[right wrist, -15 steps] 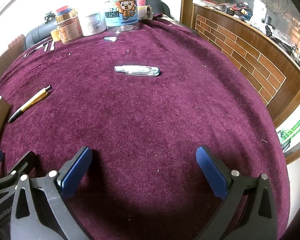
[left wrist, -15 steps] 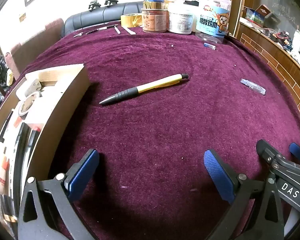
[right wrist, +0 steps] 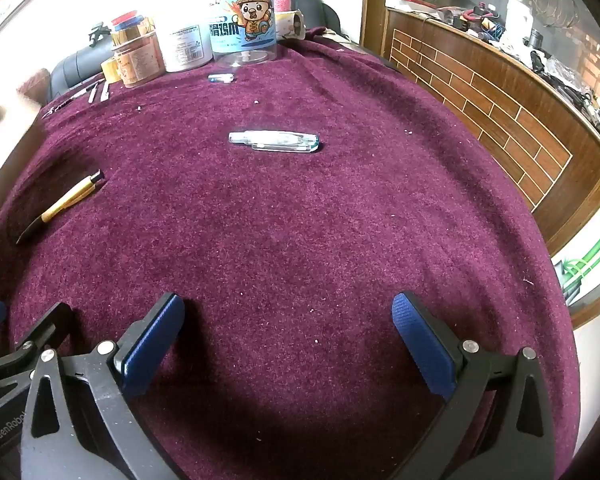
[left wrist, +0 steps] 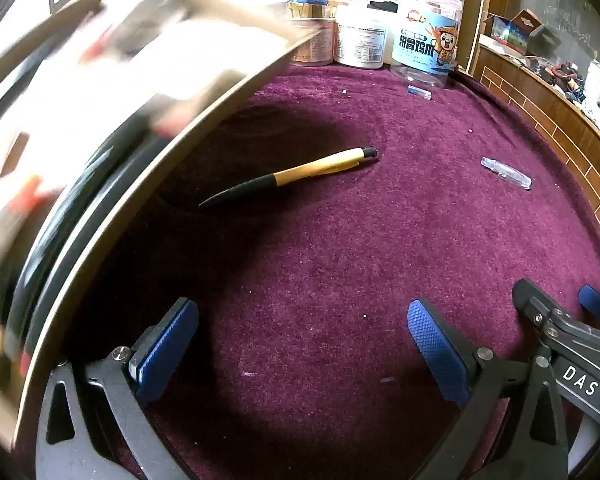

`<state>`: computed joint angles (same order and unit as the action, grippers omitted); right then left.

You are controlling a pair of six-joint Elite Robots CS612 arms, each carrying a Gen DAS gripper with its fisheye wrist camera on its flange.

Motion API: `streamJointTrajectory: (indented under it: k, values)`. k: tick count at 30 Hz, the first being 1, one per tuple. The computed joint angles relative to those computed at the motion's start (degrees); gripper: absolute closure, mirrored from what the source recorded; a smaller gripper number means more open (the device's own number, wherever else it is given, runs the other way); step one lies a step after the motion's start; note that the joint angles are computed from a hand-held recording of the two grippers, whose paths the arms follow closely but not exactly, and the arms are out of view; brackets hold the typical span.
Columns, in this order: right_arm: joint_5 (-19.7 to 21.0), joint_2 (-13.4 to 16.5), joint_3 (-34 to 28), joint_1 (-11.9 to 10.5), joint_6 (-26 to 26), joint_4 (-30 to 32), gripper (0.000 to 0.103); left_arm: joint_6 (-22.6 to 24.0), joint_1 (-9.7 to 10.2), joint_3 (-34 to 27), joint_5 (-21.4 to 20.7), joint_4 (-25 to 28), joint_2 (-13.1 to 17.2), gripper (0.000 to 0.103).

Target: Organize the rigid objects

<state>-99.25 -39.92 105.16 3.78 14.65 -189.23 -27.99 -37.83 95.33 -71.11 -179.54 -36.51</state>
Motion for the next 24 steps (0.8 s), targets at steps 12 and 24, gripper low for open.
streamJointTrajectory:
  k: [12, 24]
  values:
    - [0.1, 0.1, -0.2, -0.1, -0.1, 0.1, 0.000, 0.0, 0.07, 0.2, -0.1, -0.1, -0.1, 0.001]
    - [0.1, 0.0, -0.1, 0.1, -0.4, 0.1, 0.000, -0.2, -0.13, -0.3, 0.0, 0.9, -0.5, 0.001]
